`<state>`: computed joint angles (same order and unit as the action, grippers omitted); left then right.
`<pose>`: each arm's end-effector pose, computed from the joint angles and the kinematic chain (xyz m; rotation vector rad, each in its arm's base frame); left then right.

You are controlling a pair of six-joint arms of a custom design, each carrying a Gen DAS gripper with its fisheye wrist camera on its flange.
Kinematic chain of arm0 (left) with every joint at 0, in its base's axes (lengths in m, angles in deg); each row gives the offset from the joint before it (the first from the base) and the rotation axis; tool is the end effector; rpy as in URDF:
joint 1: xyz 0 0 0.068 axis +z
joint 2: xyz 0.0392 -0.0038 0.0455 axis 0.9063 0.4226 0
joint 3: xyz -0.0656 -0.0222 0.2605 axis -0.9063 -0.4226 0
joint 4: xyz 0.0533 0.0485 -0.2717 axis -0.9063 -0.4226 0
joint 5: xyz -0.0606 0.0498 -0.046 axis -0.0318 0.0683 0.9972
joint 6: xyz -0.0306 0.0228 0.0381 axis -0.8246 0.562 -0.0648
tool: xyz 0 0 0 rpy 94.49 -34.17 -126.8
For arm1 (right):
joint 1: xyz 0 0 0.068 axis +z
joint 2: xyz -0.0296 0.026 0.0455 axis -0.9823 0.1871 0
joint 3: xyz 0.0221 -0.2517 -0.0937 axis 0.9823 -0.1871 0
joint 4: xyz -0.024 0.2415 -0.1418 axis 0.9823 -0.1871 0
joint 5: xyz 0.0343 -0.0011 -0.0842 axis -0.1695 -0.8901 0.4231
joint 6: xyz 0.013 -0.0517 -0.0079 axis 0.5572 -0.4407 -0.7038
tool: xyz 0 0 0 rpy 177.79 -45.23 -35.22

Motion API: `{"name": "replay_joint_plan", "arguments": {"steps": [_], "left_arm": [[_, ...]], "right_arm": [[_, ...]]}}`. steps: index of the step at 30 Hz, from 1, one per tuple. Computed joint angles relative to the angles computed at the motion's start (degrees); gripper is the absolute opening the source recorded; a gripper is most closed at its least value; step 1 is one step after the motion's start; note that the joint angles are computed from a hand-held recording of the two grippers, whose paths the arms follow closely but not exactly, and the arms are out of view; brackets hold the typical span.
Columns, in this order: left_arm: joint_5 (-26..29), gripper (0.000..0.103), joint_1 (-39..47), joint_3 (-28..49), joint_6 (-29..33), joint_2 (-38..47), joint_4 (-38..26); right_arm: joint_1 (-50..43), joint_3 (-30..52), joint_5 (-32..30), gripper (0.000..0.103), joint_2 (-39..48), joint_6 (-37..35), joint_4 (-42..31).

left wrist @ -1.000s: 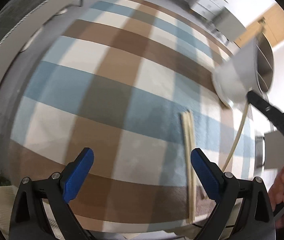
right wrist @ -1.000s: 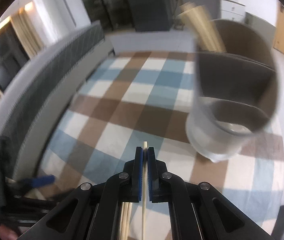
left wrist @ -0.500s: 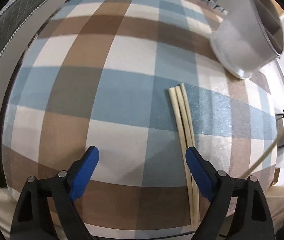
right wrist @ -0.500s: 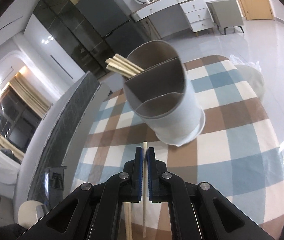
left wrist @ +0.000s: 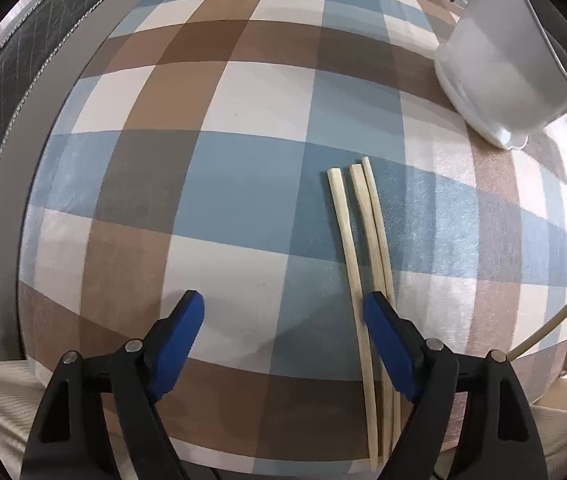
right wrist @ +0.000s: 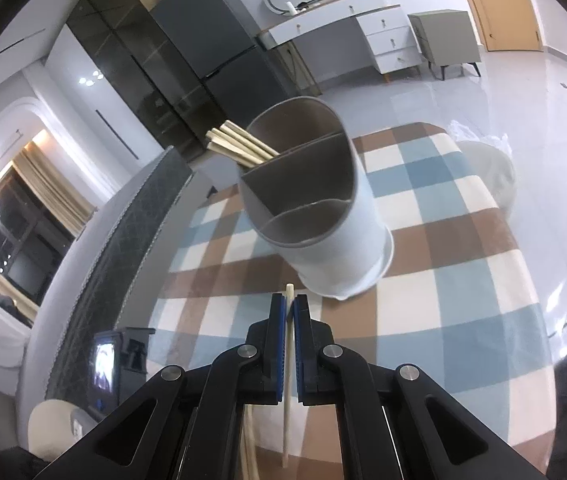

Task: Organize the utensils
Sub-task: 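Close the right gripper on a chopstick while the left gripper lowers toward another, then close the left gripper on a chopstick beside the holder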

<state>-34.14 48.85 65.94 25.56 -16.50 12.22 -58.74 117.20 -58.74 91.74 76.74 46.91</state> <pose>0.2142 -0.0597 0.1959 -0.4271 2.9429 -0.0135 0.2618 0.1105 0.2585 -0.1682 2.3796 0.7560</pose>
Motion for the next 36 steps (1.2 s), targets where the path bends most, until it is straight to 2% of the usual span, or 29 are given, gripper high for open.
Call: {"name": "replay_joint_plan", "arguments": {"steps": [5, 12, 20, 22, 24, 26, 28, 30, 34, 35, 36], "left_arm": [[-0.99, 0.076, 0.48, 0.53, 0.16, 0.14, -1.12], [-0.99, 0.054, 2.1, 6.27, 2.61, 6.5, -0.92], [-3.0, 0.041, 3.58, 15.23, 6.42, 15.87, -1.53], [-2.87, 0.03, 3.65, 16.78, 7.12, 17.39, -1.57], [-3.73, 0.028, 3.09, 18.63, 7.17, 19.22, -2.43], [-3.79, 0.021, 2.52, 19.86, 7.29, 20.33, -3.0], [-3.35, 0.01, 2.06, 19.83, 7.06, 19.51, -3.87], [-3.43, 0.005, 1.19, 20.15, 6.34, 19.81, -3.94], [-3.1, 0.002, 1.66, 19.74, 6.64, 19.32, -2.85], [-2.71, 0.002, -0.81, 19.04, 4.2, 18.24, -2.85], [-1.65, 0.002, -0.72, 17.34, 4.61, 16.68, -1.41]], "right_arm": [[0.0, 0.05, 0.0, 0.003, -1.09, 0.21, -0.21], [0.36, 0.03, -0.23, 0.003, -1.65, -0.23, 0.0], [-0.03, 0.15, -0.81, 0.003, -1.2, 0.15, 0.34], [-0.02, 0.25, -0.84, 0.003, -1.06, 0.13, 0.44], [0.06, 0.37, -0.81, 0.003, -0.85, 0.22, 0.47], [0.06, 0.49, -0.88, 0.003, -0.56, 0.36, 0.47], [0.1, 0.59, -0.77, 0.004, -0.3, 0.39, 0.43], [0.15, 0.69, -0.75, 0.004, -0.1, 0.57, 0.47], [0.21, 0.7, -0.43, 0.004, 0.0, 0.23, 0.4], [0.2, 0.66, -0.35, 0.004, -0.01, 0.19, 0.39], [0.22, 0.67, -0.2, 0.004, 0.03, 0.15, 0.32]]}}
